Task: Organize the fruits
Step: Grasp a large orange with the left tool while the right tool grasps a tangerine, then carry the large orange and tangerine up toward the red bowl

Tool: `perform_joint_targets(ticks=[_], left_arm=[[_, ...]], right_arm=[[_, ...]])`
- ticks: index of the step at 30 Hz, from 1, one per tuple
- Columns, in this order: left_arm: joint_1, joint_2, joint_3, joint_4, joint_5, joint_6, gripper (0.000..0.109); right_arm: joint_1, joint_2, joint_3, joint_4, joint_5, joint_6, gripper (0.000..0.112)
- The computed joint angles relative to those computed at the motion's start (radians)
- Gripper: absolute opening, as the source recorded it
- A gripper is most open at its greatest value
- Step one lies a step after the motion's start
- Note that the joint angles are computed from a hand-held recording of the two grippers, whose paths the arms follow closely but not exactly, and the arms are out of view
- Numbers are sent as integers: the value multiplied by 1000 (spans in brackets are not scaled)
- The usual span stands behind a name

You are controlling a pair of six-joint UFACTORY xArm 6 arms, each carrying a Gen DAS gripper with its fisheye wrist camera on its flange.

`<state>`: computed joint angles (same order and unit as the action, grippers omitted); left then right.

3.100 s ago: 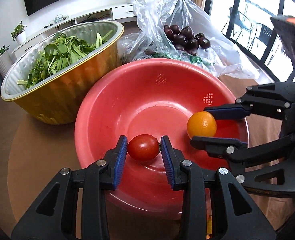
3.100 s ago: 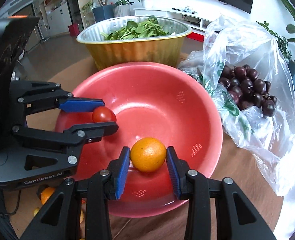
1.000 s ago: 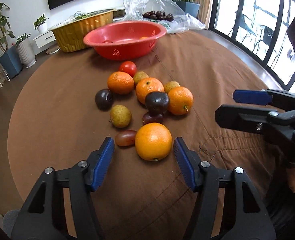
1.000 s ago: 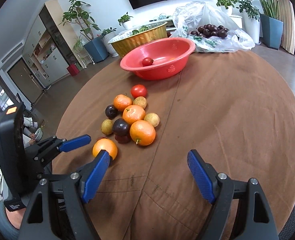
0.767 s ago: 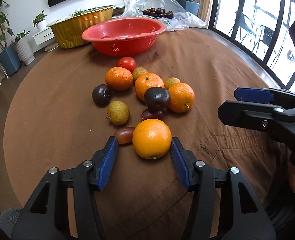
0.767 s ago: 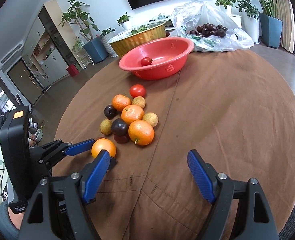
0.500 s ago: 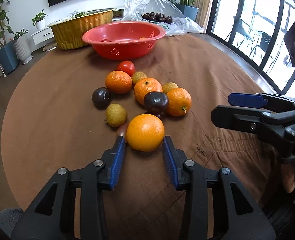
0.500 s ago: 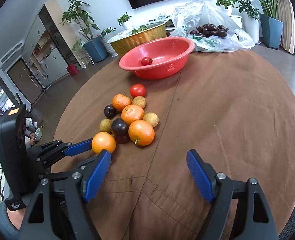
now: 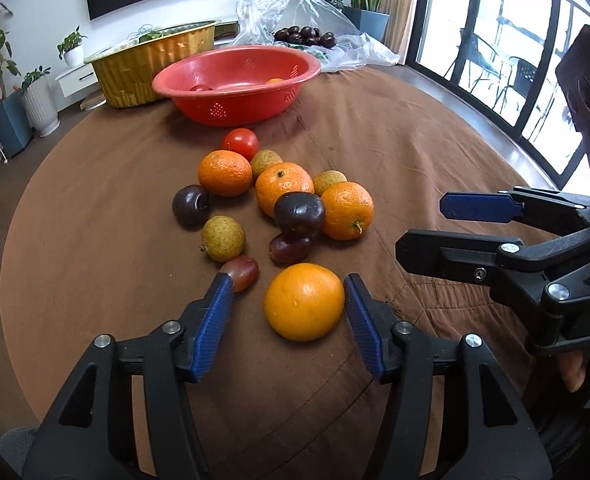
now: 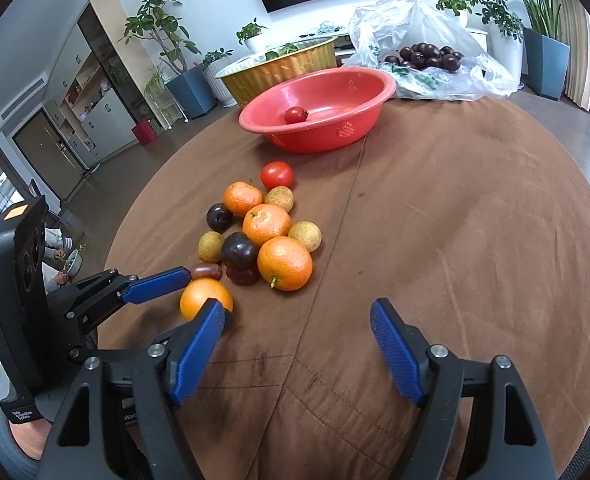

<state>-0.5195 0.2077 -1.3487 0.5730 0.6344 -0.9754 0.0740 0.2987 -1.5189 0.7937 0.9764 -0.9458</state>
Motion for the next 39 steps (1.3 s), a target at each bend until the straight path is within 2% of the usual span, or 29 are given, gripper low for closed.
perform_joint_targets(ticks=[3,5,9,23,31,39], left_arm=[[5,-10,15,-6,-20,2,51],[4,-22,29,-12,-34,7,43],[-7,-25,39,-8,-37,8,39],[14,-89,119,2,-120,-42,38],[32,-180,235,47,-169,-140,38],[54,-199,286,43,-231,-152,38]], right_arm=[[-3,4,-3,5,3,-1,78],[-5,8,-8,6,5,1,78],[-6,9,-8,10,3,1,78],[6,1,-3,-8,-11,-2,76],[55,47,-59,-63,-29,16,67],[90,98,-103,-142,-53,-1,55]])
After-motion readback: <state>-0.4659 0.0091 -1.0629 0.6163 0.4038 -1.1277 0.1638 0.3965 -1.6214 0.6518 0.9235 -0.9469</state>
